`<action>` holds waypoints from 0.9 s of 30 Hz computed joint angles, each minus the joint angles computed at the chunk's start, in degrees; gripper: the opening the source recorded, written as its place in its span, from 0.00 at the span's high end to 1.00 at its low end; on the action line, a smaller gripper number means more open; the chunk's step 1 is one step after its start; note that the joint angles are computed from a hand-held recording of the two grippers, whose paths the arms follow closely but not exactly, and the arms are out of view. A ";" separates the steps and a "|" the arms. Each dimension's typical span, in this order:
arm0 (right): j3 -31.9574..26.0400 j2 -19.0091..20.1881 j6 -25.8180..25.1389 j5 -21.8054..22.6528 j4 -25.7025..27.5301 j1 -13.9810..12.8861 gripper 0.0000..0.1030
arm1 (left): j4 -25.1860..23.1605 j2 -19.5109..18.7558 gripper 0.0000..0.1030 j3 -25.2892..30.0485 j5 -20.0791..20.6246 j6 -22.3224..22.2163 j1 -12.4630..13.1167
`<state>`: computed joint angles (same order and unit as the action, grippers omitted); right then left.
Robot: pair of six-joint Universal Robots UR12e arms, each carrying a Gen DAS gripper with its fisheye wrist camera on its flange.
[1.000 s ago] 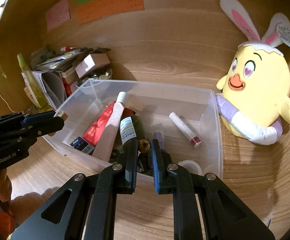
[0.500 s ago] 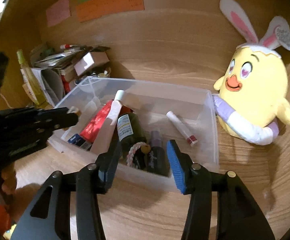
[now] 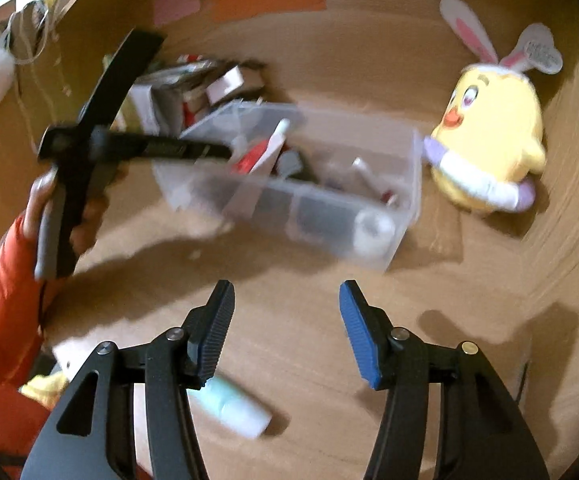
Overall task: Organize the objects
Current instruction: 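Grasp the light blue tube on the desk with the right tool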
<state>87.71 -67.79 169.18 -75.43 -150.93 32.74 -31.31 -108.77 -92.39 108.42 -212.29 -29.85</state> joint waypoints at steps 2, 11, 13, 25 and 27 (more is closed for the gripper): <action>0.83 -0.42 -0.87 0.69 1.66 0.13 0.50 | -0.57 -0.06 0.77 0.23 0.15 -0.06 -0.08; 3.19 -1.56 -4.99 3.75 7.13 0.41 0.50 | 1.69 0.82 0.40 -0.56 4.29 -0.42 -1.39; 3.21 -1.51 -5.38 3.16 7.85 0.63 0.50 | 2.08 0.95 0.33 -0.56 6.04 0.29 -1.94; 3.13 -0.36 -4.90 -0.45 5.17 1.84 0.78 | 4.01 1.48 0.26 -1.35 10.76 2.90 -4.17; 3.00 -0.12 -3.73 -0.50 4.59 1.75 0.78 | 4.48 1.69 0.25 -1.70 11.18 2.82 -4.38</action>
